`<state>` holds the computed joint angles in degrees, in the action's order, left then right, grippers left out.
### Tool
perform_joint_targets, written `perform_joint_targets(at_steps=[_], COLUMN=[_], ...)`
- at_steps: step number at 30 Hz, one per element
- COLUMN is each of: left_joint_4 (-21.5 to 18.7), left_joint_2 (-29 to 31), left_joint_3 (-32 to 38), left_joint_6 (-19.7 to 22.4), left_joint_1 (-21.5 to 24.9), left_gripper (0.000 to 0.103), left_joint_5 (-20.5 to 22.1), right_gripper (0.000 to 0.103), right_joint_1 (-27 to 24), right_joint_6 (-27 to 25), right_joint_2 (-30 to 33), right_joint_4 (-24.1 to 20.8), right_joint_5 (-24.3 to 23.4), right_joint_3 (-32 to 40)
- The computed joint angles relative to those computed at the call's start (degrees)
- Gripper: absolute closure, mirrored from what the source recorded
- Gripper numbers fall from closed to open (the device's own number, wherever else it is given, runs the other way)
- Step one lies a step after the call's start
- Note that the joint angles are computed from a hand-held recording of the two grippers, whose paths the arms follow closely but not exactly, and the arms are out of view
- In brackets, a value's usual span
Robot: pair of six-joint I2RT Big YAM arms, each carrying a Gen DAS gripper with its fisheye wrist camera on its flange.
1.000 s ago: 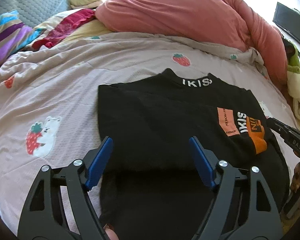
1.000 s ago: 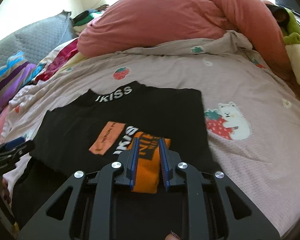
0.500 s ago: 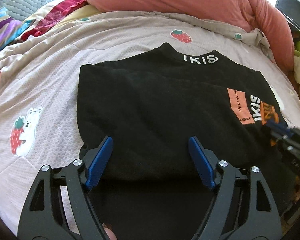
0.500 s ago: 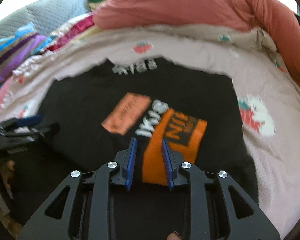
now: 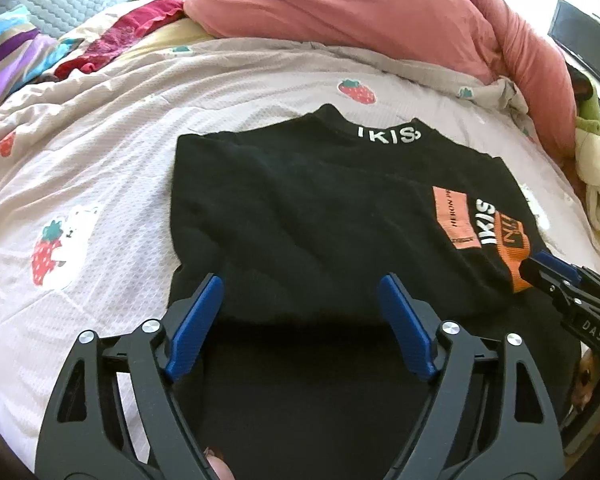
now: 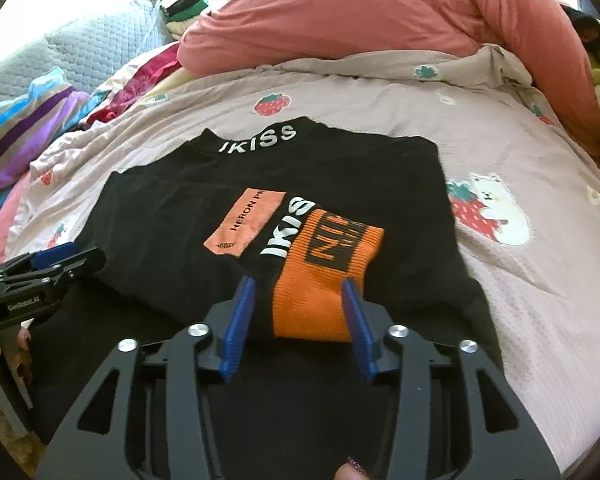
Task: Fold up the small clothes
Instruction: 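Slide the cuff toward the shirt center with the right tool and release, then move both open tools toward the black shirt hem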
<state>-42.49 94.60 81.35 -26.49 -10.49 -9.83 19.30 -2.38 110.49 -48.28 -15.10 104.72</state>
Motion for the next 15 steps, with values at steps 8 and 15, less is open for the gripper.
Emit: perform_joint_targets(at_steps=[8,15], left_joint_4=[0.8,1.1], left_joint_2=[-4.7,-9.5], left_joint_3=[-3.8,-7.5], left_joint_6=[-1.9,-3.3], left_joint_1=[-1.0,-1.7], left_gripper=[0.011,0.01], left_joint_5=[-1.8,-3.7], right_gripper=[0.034,0.025], right_joint_1=[-2.0,-3.3], right_joint_6=[-0.2,-0.9], right_joint_2=[-4.4,-8.1], right_joint_4=[1.7,3.2], right_joint_5=[-0.8,-0.9], right_joint_3=[-4.1,-8.0])
